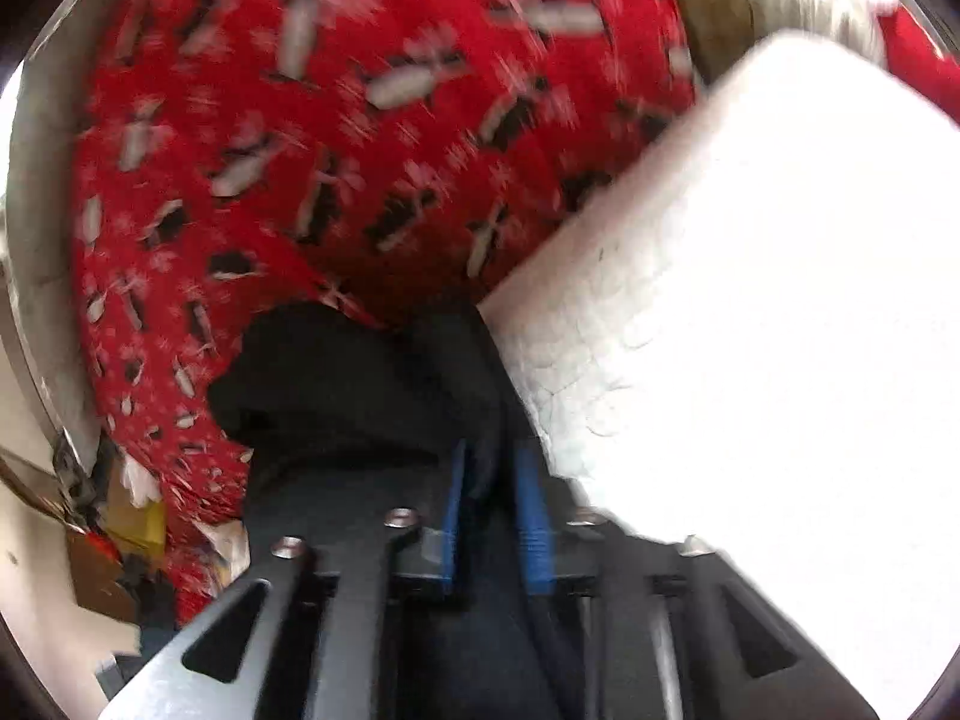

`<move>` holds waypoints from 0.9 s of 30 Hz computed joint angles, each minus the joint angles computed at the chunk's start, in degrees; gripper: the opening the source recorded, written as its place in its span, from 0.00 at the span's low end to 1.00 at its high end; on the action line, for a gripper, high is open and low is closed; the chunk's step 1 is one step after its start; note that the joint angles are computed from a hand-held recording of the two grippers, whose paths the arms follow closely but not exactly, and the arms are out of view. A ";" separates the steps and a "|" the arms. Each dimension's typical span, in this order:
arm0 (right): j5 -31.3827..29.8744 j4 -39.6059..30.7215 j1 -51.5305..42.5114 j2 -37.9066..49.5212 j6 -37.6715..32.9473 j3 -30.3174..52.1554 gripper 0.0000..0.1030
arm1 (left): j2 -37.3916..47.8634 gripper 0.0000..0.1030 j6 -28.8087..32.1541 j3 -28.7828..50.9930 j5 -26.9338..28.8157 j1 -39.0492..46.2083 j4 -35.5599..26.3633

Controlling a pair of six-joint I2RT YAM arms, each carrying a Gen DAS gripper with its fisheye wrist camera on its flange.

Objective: Fold large clothes

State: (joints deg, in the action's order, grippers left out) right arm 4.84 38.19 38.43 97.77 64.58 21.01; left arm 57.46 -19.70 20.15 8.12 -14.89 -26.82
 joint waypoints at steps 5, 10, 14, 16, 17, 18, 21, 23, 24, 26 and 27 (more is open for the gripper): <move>14.17 9.14 17.90 -15.08 -6.51 -11.57 0.33 | -10.55 0.68 -2.39 -3.45 1.90 -1.28 -4.18; 18.57 -13.94 25.16 -3.84 -4.25 -0.20 0.30 | -2.42 0.70 -6.91 -5.33 -5.00 -9.31 1.92; 29.37 -15.36 33.67 -18.01 3.39 -7.81 0.36 | -14.27 0.69 -6.66 -4.97 -5.58 -8.54 -8.24; 31.95 -17.95 36.32 -17.75 4.47 -6.00 0.36 | -15.55 0.69 -8.44 -5.28 -8.58 -12.20 -9.29; 31.06 -19.37 37.08 -14.77 4.94 -4.40 0.35 | -14.22 0.70 -9.81 -5.65 -10.63 -14.72 -8.27; 29.06 -22.33 37.29 -9.89 5.72 -1.41 0.35 | -13.07 0.70 -10.58 -5.75 -11.85 -15.96 -7.85; 24.88 -20.32 36.54 -1.94 7.67 -0.09 0.33 | -10.50 0.70 -12.13 -5.83 -12.29 -17.00 -6.19; 23.87 -17.69 35.90 -3.48 8.52 -2.11 0.33 | -10.87 0.70 -13.76 -5.84 -13.49 -18.61 -6.52; 23.28 -17.47 35.37 -3.81 8.44 -2.40 0.33 | -11.51 0.70 -13.80 -6.02 -13.55 -18.63 -7.11; 22.39 -16.80 34.85 -2.94 7.95 -2.38 0.34 | -10.43 0.70 -14.65 -5.62 -14.30 -19.78 -6.80; 22.24 -16.28 34.48 -2.71 7.63 -2.52 0.34 | -10.61 0.70 -14.87 -5.63 -14.73 -20.26 -6.98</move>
